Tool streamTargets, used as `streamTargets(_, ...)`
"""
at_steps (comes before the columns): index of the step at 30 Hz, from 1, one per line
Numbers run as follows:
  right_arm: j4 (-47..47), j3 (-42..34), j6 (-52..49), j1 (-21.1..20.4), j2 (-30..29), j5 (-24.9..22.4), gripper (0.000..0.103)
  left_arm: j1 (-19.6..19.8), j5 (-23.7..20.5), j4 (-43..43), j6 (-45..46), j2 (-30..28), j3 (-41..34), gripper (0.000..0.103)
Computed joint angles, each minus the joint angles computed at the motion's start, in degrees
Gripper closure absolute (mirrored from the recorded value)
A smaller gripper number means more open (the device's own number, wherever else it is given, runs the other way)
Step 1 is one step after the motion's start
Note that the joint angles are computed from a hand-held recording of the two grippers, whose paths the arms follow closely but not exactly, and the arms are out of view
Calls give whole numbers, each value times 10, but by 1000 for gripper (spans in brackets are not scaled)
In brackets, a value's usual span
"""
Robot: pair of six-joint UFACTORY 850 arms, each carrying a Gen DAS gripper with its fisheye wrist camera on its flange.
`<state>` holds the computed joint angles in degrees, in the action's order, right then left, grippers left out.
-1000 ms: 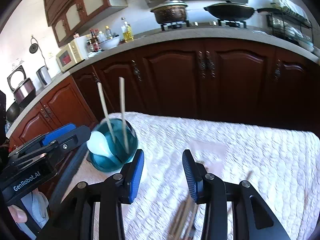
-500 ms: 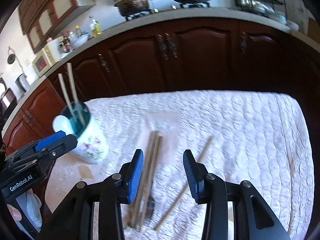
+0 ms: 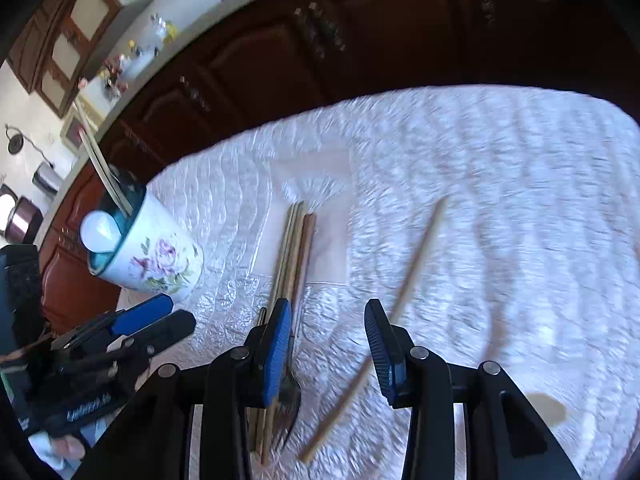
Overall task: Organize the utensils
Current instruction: 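Move both open tools down to the loose chopsticks on the cloth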
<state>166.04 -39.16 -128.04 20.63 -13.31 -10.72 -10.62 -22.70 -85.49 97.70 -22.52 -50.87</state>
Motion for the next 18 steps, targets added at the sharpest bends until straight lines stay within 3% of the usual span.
streamTargets(3, -91, -40, 78, 1, -44, 10, 65, 0, 9, 8, -6, -7, -6, 53)
streamTargets(9, -377, -113, 340, -6, -123, 10, 65, 4, 13, 27, -23, -22, -18, 53)
streamTargets(14, -478, -138, 401, -6, -141, 24, 67, -3, 19, 34, -32, -34, -28, 53)
streamTargets(18, -483, -145, 380, 7, -141, 87, 67, -10, 23, 36, -36, -38, -33, 53)
